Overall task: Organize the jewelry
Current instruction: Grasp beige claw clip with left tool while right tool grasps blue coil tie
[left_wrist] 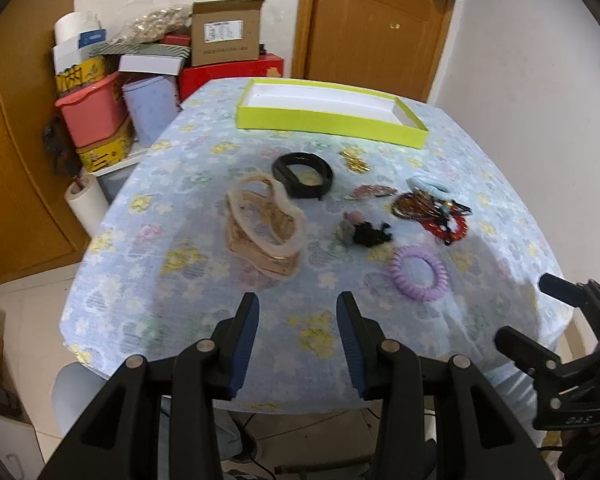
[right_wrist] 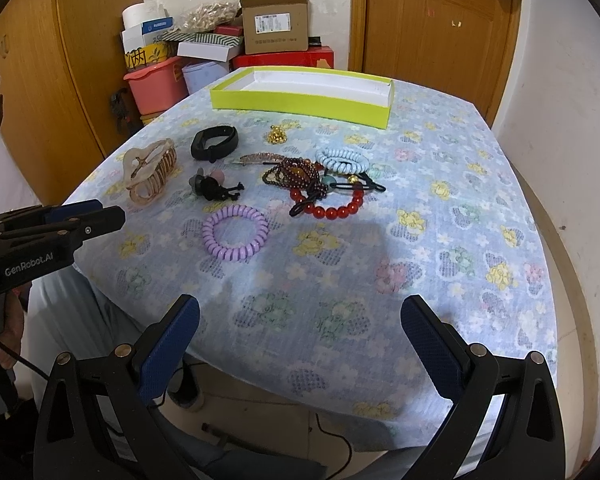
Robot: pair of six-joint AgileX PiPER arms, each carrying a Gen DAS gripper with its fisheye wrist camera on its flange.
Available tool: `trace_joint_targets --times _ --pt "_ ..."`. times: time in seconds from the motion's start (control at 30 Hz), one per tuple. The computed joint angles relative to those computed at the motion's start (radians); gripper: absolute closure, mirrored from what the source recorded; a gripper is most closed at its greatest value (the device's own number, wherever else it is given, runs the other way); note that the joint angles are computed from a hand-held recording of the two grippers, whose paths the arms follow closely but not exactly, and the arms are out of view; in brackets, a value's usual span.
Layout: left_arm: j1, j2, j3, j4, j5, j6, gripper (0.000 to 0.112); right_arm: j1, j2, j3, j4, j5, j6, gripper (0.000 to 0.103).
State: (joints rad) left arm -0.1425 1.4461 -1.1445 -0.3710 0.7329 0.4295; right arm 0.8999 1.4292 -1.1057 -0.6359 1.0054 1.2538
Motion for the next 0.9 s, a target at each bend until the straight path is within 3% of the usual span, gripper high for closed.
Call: trace_joint_targets --times 0.27,0.53,0.9 --pt "0.041 0.068 -0.077 -0.063 0.022 0.011 0.070 -0.045 0.023 -0.030 -0.001 -0.023 -0.053 0.002" --pt "0.003 0.173 -0.198 -0.015 0.035 -0.091 0.056 -0.113 0.049 -0.051 0.005 -0.060 -0.115 0.002" --pt "-0.073 0.269 -0.273 0.183 -0.008 -0.250 0.055 -0.219 0.067 -0.046 0.029 -0.128 -0.171 0.002"
